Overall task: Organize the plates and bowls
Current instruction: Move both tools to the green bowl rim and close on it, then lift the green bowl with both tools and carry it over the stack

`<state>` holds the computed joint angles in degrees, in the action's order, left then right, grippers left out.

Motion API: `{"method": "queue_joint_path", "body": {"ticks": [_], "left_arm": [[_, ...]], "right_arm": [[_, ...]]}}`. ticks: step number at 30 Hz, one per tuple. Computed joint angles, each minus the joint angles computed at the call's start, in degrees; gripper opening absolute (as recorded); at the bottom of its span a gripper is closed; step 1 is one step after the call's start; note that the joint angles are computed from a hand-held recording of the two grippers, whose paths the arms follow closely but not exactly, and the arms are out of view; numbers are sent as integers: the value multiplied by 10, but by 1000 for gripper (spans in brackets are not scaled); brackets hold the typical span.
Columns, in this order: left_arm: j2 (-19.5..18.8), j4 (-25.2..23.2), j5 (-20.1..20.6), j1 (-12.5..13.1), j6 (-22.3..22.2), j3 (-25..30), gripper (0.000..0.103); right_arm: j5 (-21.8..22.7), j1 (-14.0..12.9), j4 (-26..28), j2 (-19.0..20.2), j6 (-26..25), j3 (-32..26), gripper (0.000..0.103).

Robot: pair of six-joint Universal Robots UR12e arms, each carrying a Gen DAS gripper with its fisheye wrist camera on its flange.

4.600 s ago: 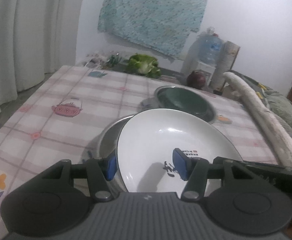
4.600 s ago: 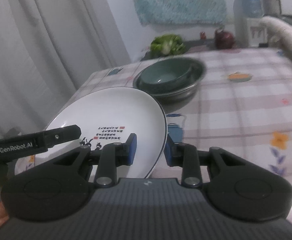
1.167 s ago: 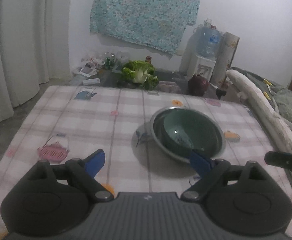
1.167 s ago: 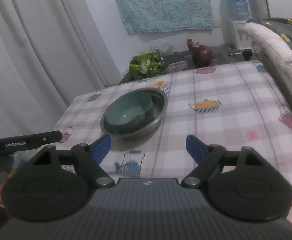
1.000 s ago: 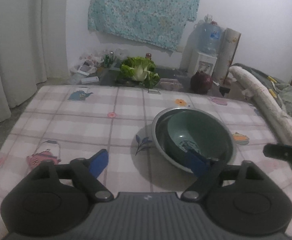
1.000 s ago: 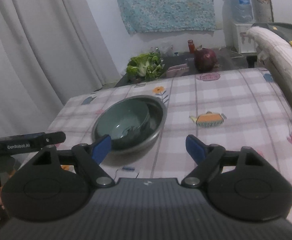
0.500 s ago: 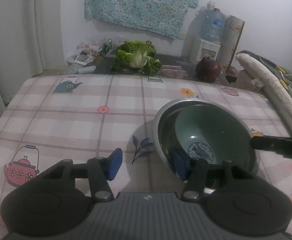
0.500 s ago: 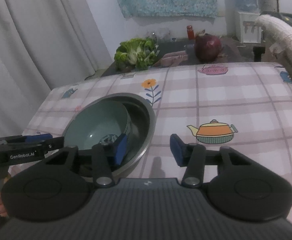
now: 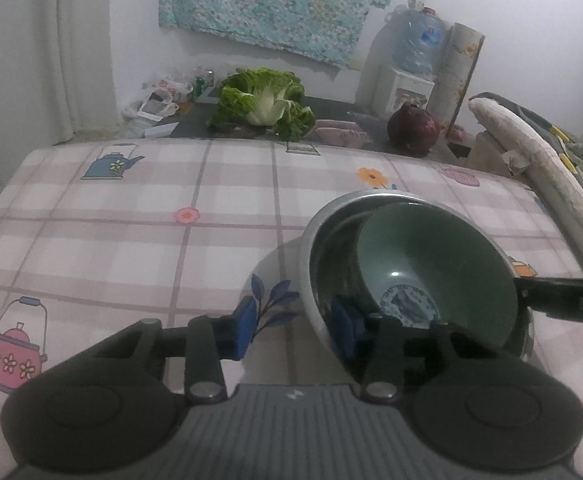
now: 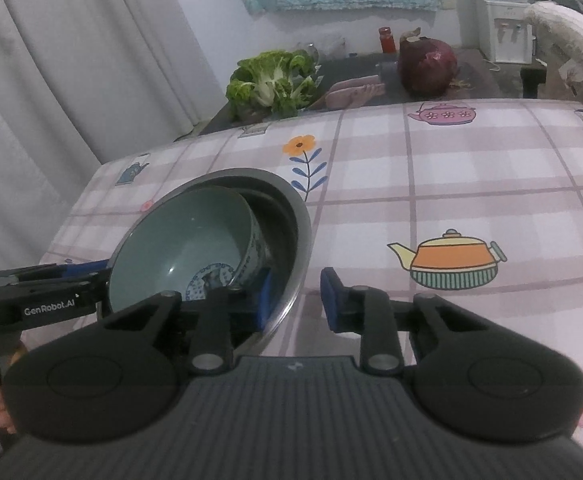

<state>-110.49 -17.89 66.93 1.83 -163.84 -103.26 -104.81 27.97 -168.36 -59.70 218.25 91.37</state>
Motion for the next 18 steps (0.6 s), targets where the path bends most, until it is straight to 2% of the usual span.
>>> {"method": "queue_joint_path", "body": {"ticks": [8, 10, 14, 18], "left_arm": [[-4, 2, -8, -1, -13, 0, 37], [-4, 1, -9, -1, -15, 1, 34], [-3, -2, -16, -3, -12, 1, 18], [-3, 1, -10, -6, -19, 1, 17]], "right_arm": [[7, -5, -14, 6, 3, 1, 24], [10, -6, -17, 7, 7, 1, 24], [16, -8, -15, 11, 8, -3, 24], [22, -9, -20, 12, 5, -4, 17]]}}
